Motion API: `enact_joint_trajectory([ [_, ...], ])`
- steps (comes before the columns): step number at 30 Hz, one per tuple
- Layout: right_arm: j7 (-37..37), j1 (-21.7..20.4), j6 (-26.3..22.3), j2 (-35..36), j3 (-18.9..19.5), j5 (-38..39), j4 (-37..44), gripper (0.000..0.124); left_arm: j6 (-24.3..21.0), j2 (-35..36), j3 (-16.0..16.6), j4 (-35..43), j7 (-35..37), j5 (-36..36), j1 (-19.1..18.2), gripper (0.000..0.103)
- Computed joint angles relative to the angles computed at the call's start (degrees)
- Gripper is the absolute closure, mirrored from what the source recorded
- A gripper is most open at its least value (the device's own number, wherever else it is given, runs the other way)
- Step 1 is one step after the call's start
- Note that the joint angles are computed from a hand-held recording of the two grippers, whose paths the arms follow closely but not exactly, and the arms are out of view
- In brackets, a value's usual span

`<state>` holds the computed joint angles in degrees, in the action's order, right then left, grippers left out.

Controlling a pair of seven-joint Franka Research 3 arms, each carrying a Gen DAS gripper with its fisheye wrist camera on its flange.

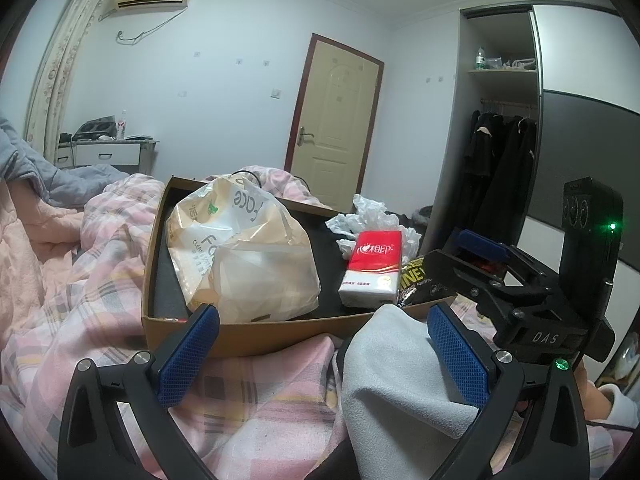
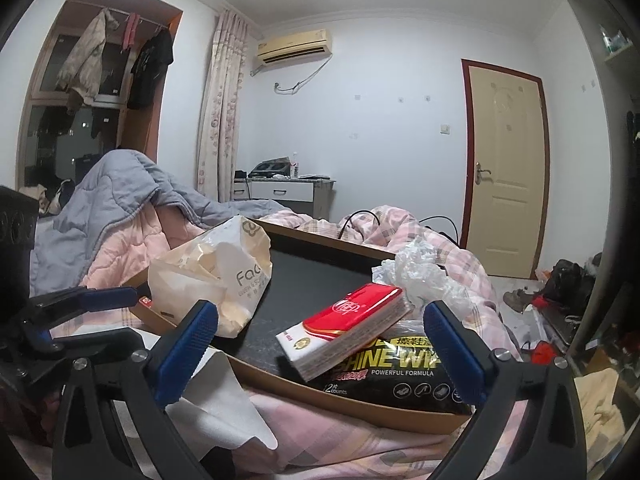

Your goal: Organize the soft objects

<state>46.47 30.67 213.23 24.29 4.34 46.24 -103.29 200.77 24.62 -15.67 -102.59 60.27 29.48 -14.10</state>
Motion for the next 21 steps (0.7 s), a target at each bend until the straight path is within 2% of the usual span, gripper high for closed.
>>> enact_joint_trajectory([
  [14, 7.8, -2.0, -0.2, -1.4, 0.9, -4.0, -3.0, 0.021, 0.0, 0.0, 0.1, 0.0, 0.0, -0.1, -0.1, 0.0],
  [21, 8.3, -1.6, -0.4, -1.4, 0.3, -4.1, -2.9, 0.021, 0.1, 0.0, 0.1, 0.0, 0.0, -0.1, -0.1, 0.0],
])
